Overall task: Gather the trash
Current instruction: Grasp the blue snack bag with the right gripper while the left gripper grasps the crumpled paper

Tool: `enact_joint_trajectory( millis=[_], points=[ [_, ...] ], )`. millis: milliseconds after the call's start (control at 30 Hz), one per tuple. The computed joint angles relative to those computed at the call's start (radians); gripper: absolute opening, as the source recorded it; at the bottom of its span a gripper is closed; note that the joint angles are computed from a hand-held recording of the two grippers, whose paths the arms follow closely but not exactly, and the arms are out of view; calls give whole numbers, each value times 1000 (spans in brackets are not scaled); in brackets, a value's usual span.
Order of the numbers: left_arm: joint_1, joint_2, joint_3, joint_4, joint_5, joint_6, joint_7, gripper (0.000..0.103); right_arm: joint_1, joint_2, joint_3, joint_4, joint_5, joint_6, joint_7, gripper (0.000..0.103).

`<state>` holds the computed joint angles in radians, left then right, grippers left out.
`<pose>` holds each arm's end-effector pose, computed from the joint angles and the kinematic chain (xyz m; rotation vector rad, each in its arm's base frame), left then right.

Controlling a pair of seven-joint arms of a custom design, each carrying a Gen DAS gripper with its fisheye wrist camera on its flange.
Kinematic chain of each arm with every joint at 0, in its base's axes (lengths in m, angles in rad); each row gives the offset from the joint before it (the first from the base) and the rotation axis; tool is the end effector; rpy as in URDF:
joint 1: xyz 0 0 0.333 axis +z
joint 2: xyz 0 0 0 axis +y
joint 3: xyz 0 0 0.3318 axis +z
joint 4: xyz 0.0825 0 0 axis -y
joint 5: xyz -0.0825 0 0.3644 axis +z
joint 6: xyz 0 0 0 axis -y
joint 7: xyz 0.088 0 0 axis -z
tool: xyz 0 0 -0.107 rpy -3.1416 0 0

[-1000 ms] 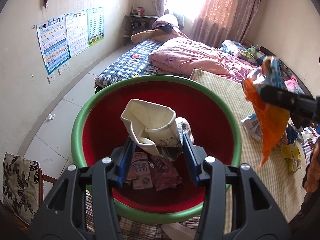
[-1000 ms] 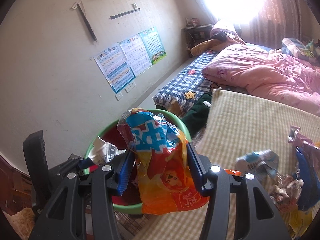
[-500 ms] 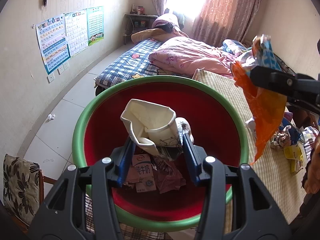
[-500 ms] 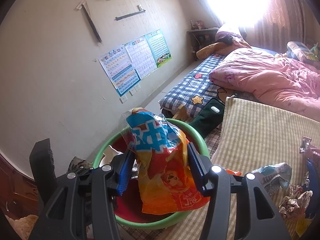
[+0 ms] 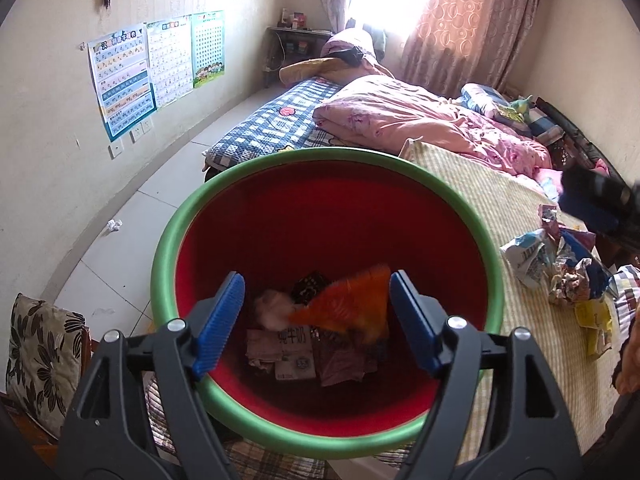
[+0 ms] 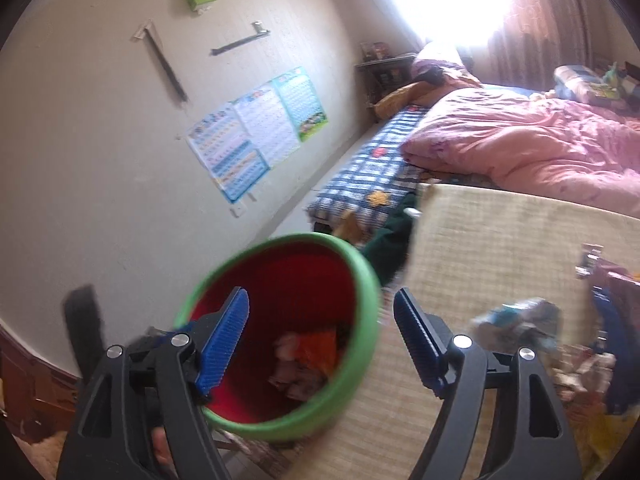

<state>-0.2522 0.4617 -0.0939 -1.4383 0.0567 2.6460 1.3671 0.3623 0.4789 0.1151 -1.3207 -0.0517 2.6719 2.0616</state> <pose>0.6915 -0.2343 0.5358 -1.7080 1.9966 -0.8943 0.6647 0.3198 0.5874 -1.6036 1.6292 -0.3153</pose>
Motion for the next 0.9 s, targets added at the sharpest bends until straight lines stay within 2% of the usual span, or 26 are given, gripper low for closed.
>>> enact_joint_trajectory(
  millis=[100, 167, 233, 300, 367, 500, 533, 567, 600, 633, 733, 900],
  points=[
    [-13, -16, 8, -22, 12, 21, -22, 73, 9, -82, -69, -123, -71, 2, 76, 73],
    [-22, -25, 11, -34, 21, 31, -39, 73, 22, -138, -129, -199, -170, -13, 169, 73],
    [-34, -33, 15, -44, 34, 36, -60, 73, 29, -194, -184, -263, -292, -70, 275, 73],
    [-50, -44, 17, -56, 51, 41, -84, 73, 8, -232, -197, -308, -349, -129, 321, 73],
    [-63, -45, 16, -54, 65, 36, -103, 73, -41, -260, -177, -357, -316, -156, 306, 73],
    [-91, -45, 3, -47, 87, 21, -125, 73, -148, -283, -107, -446, -138, -114, 185, 72],
    [-103, -42, -2, -42, 93, 16, -129, 73, -169, -288, -90, -470, -78, -92, 142, 61],
    [-109, -43, -6, -41, 96, 15, -131, 73, -177, -293, -83, -486, -52, -79, 119, 55],
    [-119, -38, -14, -31, 98, 8, -130, 73, -181, -301, -78, -501, -39, -64, 97, 41],
    [-126, -33, -19, -23, 100, 4, -127, 73, -189, -310, -68, -512, -7, -49, 60, 37],
    [-152, 0, -40, 32, 96, -16, -109, 73, -204, -352, -46, -555, 102, -1, -51, 32],
    [-205, 88, -69, 165, 68, -38, -65, 73, -198, -445, -51, -651, 233, 85, -176, 32]
  ],
)
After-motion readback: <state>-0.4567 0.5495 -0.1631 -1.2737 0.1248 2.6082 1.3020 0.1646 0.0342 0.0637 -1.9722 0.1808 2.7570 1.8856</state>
